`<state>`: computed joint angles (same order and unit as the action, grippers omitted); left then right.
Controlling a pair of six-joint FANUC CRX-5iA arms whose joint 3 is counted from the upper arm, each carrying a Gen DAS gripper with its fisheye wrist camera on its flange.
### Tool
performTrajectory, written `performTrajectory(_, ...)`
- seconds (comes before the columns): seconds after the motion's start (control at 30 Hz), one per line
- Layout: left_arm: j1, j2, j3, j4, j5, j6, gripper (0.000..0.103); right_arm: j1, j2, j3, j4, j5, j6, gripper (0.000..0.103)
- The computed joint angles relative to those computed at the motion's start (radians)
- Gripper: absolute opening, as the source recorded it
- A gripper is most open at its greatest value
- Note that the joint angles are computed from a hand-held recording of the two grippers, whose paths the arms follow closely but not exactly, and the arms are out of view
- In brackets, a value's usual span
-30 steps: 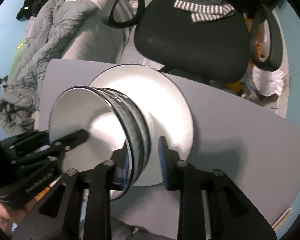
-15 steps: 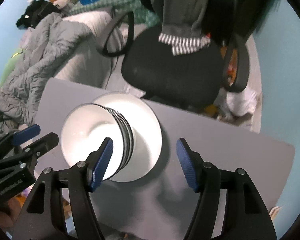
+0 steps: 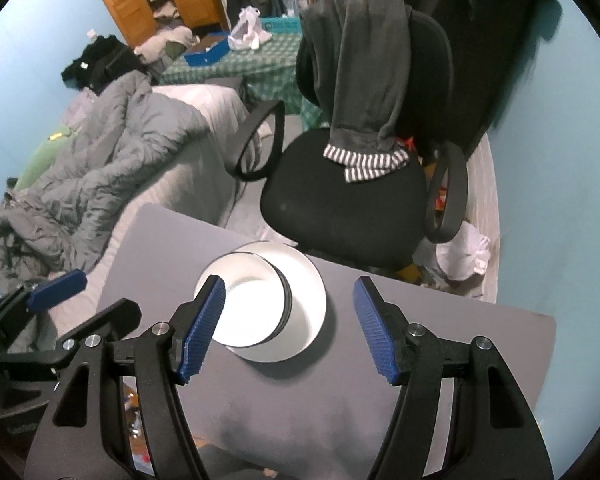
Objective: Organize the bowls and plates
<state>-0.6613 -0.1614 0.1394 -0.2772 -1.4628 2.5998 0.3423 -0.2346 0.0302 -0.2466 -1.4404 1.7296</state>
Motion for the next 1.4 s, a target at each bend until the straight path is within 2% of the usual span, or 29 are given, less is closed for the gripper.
performTrajectory(0.1,-0.034,0.008,0.039,-0.025,-0.029,0.027,0.082,0.005,-0.025,-0.003,0.010,0.002,-0.008,0.066)
performTrajectory(0.27,-0.113,0.039,0.132,-0.122,-0.121,0.054,0.082,-0.011,-0.057,0.005,0.005,-0.005,-0.016,0.066)
performTrajectory(0.43,-0.175,0.052,0.192,-0.184,-0.170,0.070,0.082,-0.016,-0.086,0.011,0.015,-0.002,-0.034,0.066)
performTrajectory(0.97,-0.234,0.061,0.255,-0.247,-0.224,0.069,0.083,-0.021,-0.134,0.019,0.025,-0.017,-0.049,0.066)
performTrajectory(1.07,-0.236,0.062,0.257,-0.251,-0.233,0.068,0.087,-0.012,-0.148,0.010,0.037,-0.020,-0.065,0.066)
performTrajectory(1.4,-0.234,0.071,0.264,-0.234,-0.246,0.063,0.087,-0.023,-0.151,0.010,0.029,-0.027,-0.062,0.066)
